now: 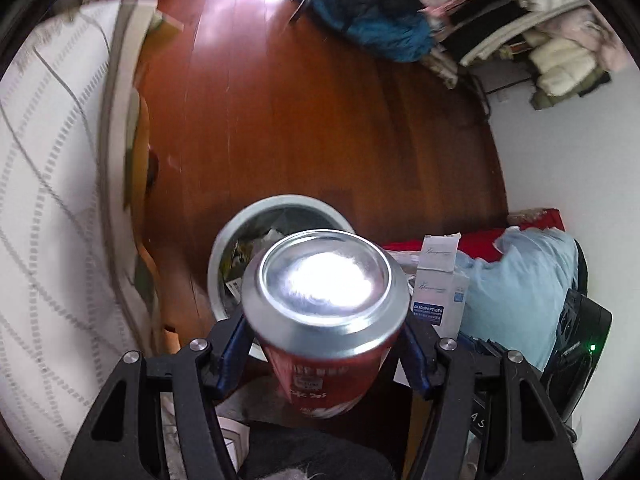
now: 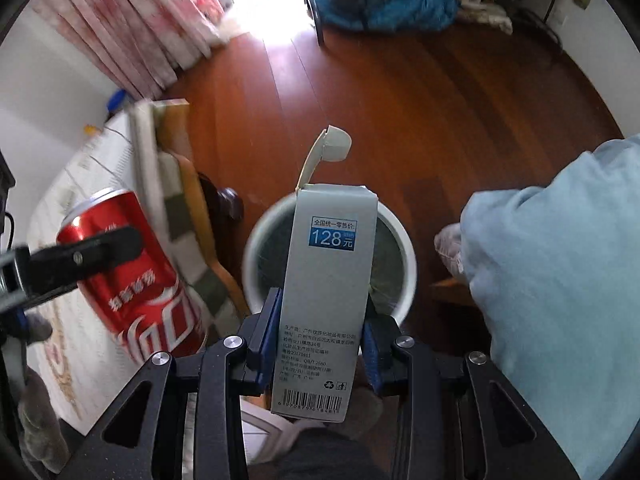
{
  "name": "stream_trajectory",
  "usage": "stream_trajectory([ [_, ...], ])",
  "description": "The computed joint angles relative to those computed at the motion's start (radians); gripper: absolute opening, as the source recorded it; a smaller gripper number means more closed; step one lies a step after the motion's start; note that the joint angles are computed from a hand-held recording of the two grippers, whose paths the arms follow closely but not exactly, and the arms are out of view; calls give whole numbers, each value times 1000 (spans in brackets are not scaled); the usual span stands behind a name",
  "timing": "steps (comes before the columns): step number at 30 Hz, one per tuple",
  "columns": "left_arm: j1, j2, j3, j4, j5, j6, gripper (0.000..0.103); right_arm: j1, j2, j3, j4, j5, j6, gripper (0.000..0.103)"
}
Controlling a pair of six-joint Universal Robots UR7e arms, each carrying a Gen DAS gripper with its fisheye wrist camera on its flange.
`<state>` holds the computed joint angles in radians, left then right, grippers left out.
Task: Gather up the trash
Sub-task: 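Carry can and box over trash bin and open both tools, then move both tools back to table toward lid and crumpled paper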
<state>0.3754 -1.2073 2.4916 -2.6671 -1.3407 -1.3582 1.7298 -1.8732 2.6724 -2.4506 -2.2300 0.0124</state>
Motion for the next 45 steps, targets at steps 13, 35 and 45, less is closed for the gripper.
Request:
stream_trajectory([
  [13, 23, 74, 12, -5, -45, -16, 97, -158, 244, -23, -149, -74, -172, 53],
  [35, -352, -165, -133, 742, 112, -220, 97, 189, -105, -57, 280, -117, 182, 101],
  [45, -509, -212, -241, 1033, 147, -326, 97, 561, -226, -186, 665, -161, 575, 103],
])
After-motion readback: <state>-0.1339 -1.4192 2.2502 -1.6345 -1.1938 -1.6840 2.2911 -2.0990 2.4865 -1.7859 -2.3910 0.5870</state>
